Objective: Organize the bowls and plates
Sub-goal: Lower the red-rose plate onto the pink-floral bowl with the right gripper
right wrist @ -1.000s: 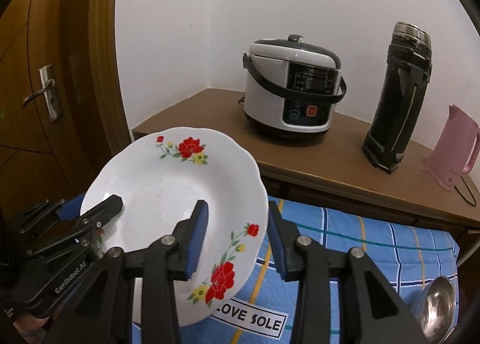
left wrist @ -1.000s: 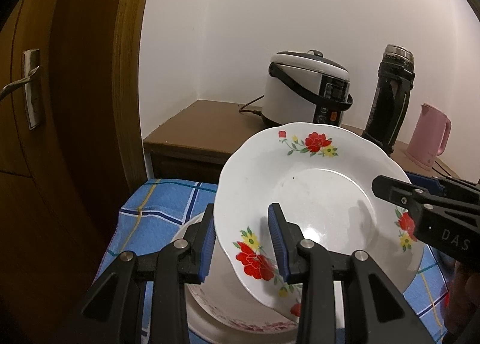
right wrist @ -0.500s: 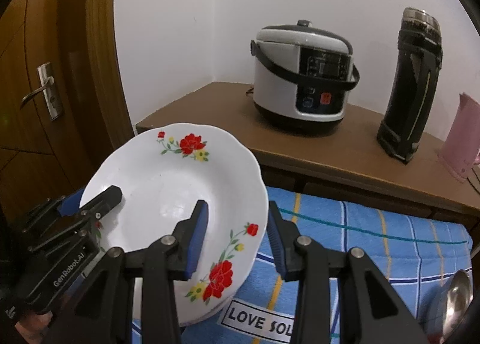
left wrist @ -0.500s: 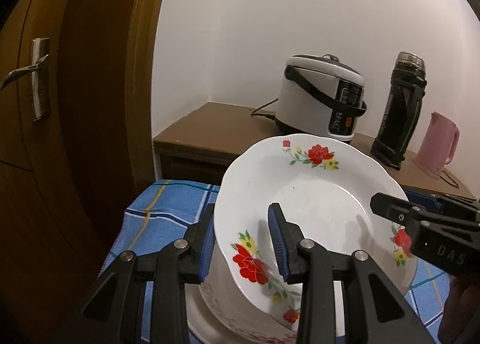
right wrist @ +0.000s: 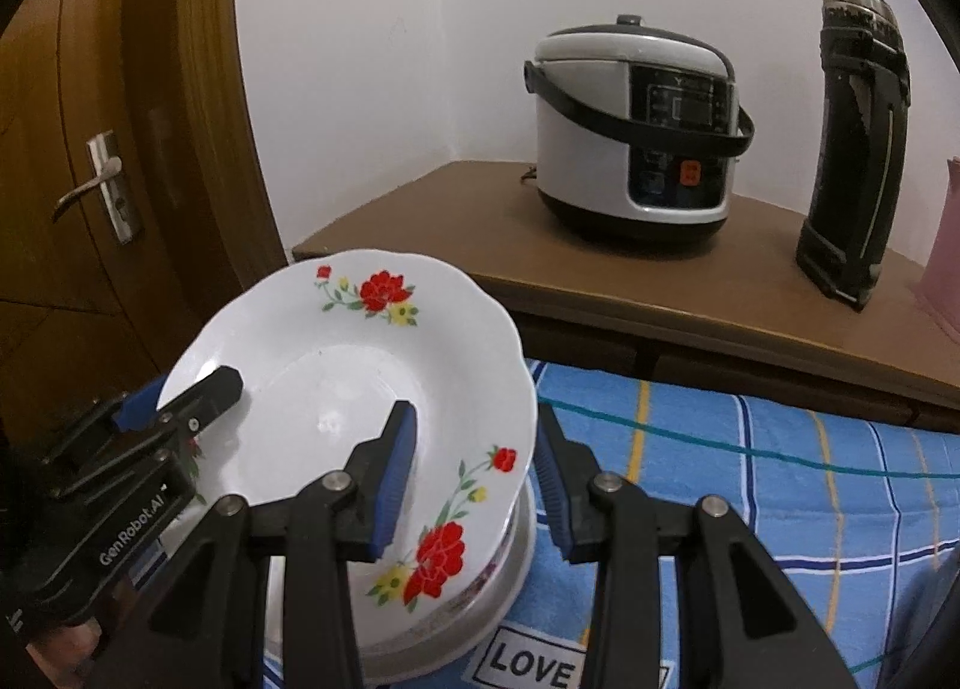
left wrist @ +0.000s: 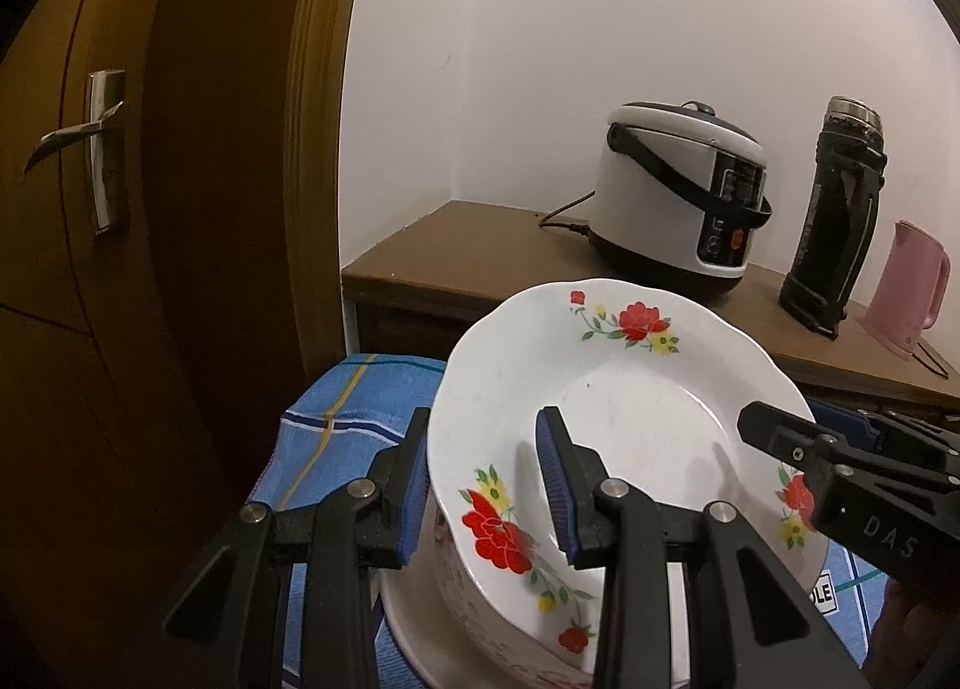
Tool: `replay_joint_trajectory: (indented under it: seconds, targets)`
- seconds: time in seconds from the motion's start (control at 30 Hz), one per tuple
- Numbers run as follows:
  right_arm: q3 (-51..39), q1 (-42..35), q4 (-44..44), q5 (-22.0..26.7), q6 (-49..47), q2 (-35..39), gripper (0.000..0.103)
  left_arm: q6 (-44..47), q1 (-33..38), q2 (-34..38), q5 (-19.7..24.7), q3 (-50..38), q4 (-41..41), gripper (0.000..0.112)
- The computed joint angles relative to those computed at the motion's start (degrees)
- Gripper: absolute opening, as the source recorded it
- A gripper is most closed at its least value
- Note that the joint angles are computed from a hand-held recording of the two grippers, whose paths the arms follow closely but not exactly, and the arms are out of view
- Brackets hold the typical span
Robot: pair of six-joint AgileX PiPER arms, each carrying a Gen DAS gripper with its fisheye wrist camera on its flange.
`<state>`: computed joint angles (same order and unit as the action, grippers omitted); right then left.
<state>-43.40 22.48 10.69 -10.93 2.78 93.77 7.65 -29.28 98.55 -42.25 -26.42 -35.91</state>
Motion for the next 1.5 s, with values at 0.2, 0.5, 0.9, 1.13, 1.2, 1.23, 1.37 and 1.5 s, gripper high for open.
replay_joint_trajectory:
  seconds: [0.2,0.5,0.9,1.13,1.2,1.23,1.37,1.5]
  targets:
    - [0.39,-1.01,-10.53,-1.75,9.61,0.53,0.040,2.96,-0.02,1.71,2.10,-1.85,-2.77,0.037]
    - [-0.66,-2.68,-30.32,-1.26,28.29,2.84,0.040,5.05,0.34,3.27,3.74,-3.23,-5.09,0.037]
    - [-1.31,-4.03,-46.90,-0.43,43.96,4.33,0.041,6.77,0.67,4.28,5.56,-4.48,-6.00,0.037]
    - [-1.78,-3.75,-46.87,0.56,43.65,4.68,0.041,5.55,1.53,4.23,7.15,-4.61,-4.13,0.037]
    - [-1.93,-3.58,-46.23,1.00,42.93,4.88,0.041,5.20,1.69,4.23,7.57,-4.63,-3.67,0.037]
    - [-1.97,-3.59,-46.61,1.07,43.28,4.95,0.041,5.13,1.72,4.23,7.72,-4.63,-3.57,0.037]
    - [-2.29,-3.50,-47.18,1.79,43.52,5.04,0.041,4.18,2.01,4.19,8.29,-4.53,-2.39,0.037]
    - [-2.66,-2.93,-44.50,2.44,40.69,5.59,0.041,3.49,2.53,4.15,9.06,-4.63,-1.69,0.037]
